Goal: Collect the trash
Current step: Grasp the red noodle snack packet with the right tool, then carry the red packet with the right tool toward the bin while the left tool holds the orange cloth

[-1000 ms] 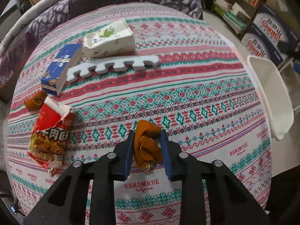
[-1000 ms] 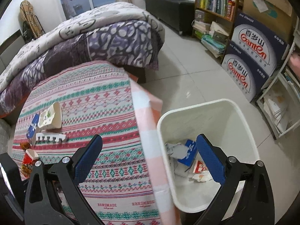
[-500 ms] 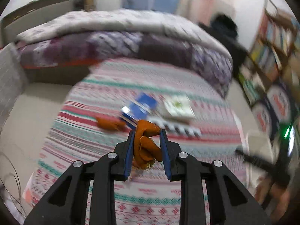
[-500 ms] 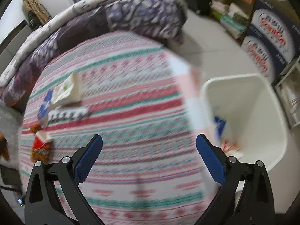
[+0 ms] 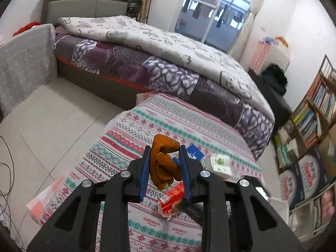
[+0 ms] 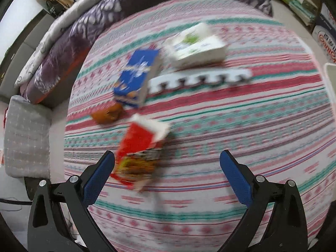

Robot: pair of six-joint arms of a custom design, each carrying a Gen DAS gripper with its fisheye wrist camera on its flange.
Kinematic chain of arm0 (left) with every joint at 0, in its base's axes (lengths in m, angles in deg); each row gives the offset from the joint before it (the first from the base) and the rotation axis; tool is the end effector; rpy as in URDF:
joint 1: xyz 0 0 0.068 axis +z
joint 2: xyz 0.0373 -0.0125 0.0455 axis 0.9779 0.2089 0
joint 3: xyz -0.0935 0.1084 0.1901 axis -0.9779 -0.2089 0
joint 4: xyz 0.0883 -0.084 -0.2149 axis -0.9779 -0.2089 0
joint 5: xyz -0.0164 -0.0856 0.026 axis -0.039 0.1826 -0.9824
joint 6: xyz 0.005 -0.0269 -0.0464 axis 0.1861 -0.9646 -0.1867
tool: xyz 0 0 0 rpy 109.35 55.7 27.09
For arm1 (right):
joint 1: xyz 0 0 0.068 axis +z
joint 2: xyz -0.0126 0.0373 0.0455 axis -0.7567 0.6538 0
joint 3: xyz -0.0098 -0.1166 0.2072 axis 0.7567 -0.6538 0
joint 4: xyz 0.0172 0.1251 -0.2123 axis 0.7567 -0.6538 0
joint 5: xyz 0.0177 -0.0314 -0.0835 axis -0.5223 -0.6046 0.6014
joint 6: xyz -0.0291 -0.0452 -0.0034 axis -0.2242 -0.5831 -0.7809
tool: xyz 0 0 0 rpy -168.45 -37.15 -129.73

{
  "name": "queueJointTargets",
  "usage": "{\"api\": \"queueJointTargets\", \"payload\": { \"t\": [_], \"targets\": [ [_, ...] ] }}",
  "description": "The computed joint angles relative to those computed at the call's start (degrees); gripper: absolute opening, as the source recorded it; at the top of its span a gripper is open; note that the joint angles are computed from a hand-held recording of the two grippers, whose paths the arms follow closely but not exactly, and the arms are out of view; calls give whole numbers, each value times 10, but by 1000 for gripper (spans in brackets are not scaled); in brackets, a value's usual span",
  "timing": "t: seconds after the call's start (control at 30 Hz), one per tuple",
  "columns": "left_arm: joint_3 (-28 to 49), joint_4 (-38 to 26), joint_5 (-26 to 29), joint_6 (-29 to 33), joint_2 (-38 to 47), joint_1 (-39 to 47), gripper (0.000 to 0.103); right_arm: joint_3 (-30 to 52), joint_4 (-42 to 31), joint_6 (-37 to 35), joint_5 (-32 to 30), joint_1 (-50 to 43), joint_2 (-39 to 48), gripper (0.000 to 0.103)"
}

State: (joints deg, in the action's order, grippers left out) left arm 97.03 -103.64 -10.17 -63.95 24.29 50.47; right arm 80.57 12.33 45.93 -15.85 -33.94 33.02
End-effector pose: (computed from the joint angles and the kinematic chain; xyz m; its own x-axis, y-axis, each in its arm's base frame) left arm 0.2691 -0.1337 0.2982 -0.6864 -0.2159 -0.6944 -0.0022 0.9555 -0.2948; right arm 0.3123 0.0873 0.1728 -0.8304 0.5057 -0.2338 0.4267 0.8471 0.3168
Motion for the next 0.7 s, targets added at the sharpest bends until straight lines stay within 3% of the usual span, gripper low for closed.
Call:
{"api": "queueJointTargets", "payload": {
  "t": [0.23, 0.37, 0.4, 0.43, 0.5, 0.57, 0.7],
  "targets": [
    [15, -16, -32, 12, 0, 19, 27, 114, -54, 14, 51, 48, 127, 96],
    [16, -20, -16, 11, 0, 33, 27, 106, -45, 13, 49, 51, 143, 94],
    [17, -23, -18, 11, 0, 34, 27, 102, -45, 3, 67, 56, 139, 87],
    [16, -24, -18, 12, 0, 34, 27, 103, -46, -6, 79, 60, 138, 71],
    [15, -29, -19, 10, 0, 35, 27, 92, -39, -30, 83, 59, 122, 50],
    [13, -29, -12, 7, 2, 38, 27, 57, -9, -46, 52, 39, 85, 47],
    [10, -28, -5, -1, 10, 36, 27, 13, 14, -90, 65, 20, 15, 46]
  ]
}}
